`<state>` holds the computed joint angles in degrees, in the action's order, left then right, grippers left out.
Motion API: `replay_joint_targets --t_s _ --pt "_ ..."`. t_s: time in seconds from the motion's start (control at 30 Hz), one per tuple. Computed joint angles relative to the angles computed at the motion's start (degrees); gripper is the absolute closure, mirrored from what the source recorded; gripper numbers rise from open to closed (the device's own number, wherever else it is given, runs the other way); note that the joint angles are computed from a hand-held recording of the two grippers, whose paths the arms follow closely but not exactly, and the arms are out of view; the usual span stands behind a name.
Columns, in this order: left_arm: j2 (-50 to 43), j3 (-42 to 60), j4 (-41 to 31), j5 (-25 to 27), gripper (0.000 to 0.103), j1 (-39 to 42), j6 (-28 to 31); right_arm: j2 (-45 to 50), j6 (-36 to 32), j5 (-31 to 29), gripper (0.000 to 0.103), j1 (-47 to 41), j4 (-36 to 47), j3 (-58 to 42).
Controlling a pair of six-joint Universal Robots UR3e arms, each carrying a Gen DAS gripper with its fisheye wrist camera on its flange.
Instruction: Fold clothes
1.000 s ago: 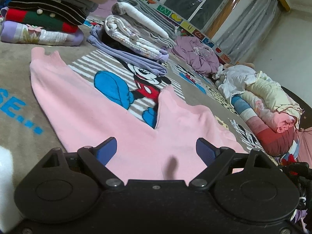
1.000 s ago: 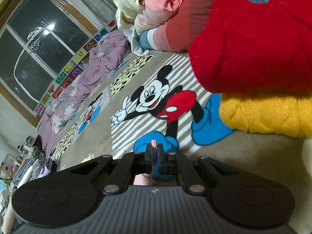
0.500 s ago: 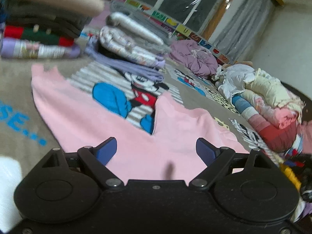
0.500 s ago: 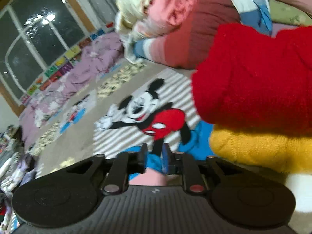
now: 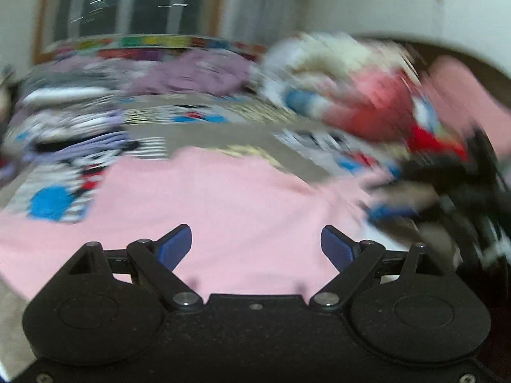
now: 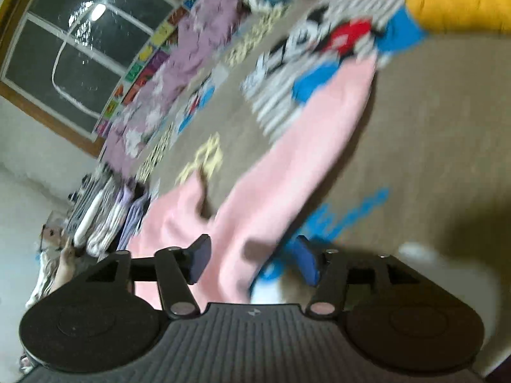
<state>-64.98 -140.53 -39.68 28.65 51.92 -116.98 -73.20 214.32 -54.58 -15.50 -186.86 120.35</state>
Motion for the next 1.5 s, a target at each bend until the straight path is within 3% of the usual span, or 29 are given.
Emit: replay_joint_targets --t_s 0.1,0.23,0.33,0.4,0.47,0.53,0.6,0.63,0.67,0.7,0.73,0.9,0.93,1.03,1.13,1.17,1.2,1.27,1.33,1.37,1.4,1.43,1.5 --pt "1.4 -5.4 13.4 5.6 0.014 -8.4 -0.5 0.9 1.0 -2.7 0.042 3.2 1.4 -2.3" --pt "-6.6 -10.0 36.5 11.2 0.015 -17.2 0.0 2.4 3.8 -3.7 0.043 4.0 -0.5 -2.4" --pt "-16.5 -9.3 49.9 17.6 0.023 -23.9 -1.3 4.0 7.3 -2.5 0.043 3.2 -4.5 -1.1" --pt "-22.1 -7.8 55.9 22.4 0.040 -28.4 -1.7 5.3 9.4 -2.9 0.043 3.5 -6.8 -1.1" --pt "-26.3 -5.3 58.6 26.7 0.048 -32.3 -2.5 6.3 10.0 -3.8 0.043 4.4 -7.4 -1.9" --pt "-29.8 -3.0 60.5 30.2 0.048 -35.4 -3.3 7.1 9.6 -4.3 0.043 5.2 -7.4 -2.8" --pt "-32.7 -1.0 61.8 32.6 0.049 -37.7 -3.6 8.1 7.3 -4.4 0.049 5.7 -6.6 -4.4" --pt "-34.1 0.0 62.3 33.8 0.054 -38.8 -3.7 8.7 6.0 -4.3 0.060 5.8 -6.5 -4.9" --pt "-34.6 0.4 62.3 34.4 0.072 -39.2 -3.6 9.3 5.0 -3.4 0.076 5.4 -6.9 -4.8" --pt "-34.4 0.3 61.8 34.5 0.092 -39.2 -3.3 9.8 4.5 -2.5 0.085 4.9 -7.8 -4.2" --pt "-34.1 0.3 61.3 34.6 0.093 -39.2 -3.1 9.9 4.5 -1.4 0.094 4.2 -9.3 -2.8" --pt "-33.4 -0.2 59.1 34.3 0.093 -38.6 -1.3 11.1 8.3 4.6 0.097 -2.2 -23.4 7.7" --pt "-33.0 -0.2 58.5 34.0 0.093 -38.4 -1.2 11.9 9.0 6.1 0.102 -3.9 -26.2 9.7" --pt "-30.4 0.1 56.0 33.2 0.092 -38.0 -2.4 13.9 9.3 9.8 0.103 -7.4 -32.8 13.6" --pt "-31.1 -0.7 60.0 32.8 0.065 -38.8 -1.8 15.8 12.0 12.3 0.095 -8.8 -38.4 15.1" --pt "-32.3 -1.3 63.0 32.9 0.054 -39.2 -1.8 16.2 13.0 12.5 0.087 -8.7 -39.3 14.9" --pt "-33.5 -1.4 65.3 33.4 0.052 -39.9 -1.8 16.3 13.6 12.6 0.082 -8.4 -39.4 14.4" --pt "-35.9 -0.5 67.7 35.0 0.052 -41.7 -1.7 15.6 14.0 12.8 0.057 -7.2 -36.8 11.9" --pt "-38.5 1.4 68.8 36.9 0.052 -43.8 -1.0 15.0 14.3 13.0 0.038 -6.1 -34.3 9.3" --pt "-39.7 2.5 69.2 38.1 0.055 -44.8 -0.9 14.3 13.7 12.4 0.035 -5.2 -31.8 7.9" --pt "-40.9 3.5 69.4 39.3 0.059 -45.6 -0.9 12.9 11.4 10.5 0.038 -3.8 -27.4 6.3" --pt "-42.0 4.6 69.5 40.5 0.062 -46.5 -1.0 11.7 8.6 7.9 0.050 -2.3 -23.2 4.8" --pt "-43.5 6.5 68.6 42.3 0.088 -47.9 -0.8 11.8 6.1 4.3 0.077 -0.9 -20.2 3.4"
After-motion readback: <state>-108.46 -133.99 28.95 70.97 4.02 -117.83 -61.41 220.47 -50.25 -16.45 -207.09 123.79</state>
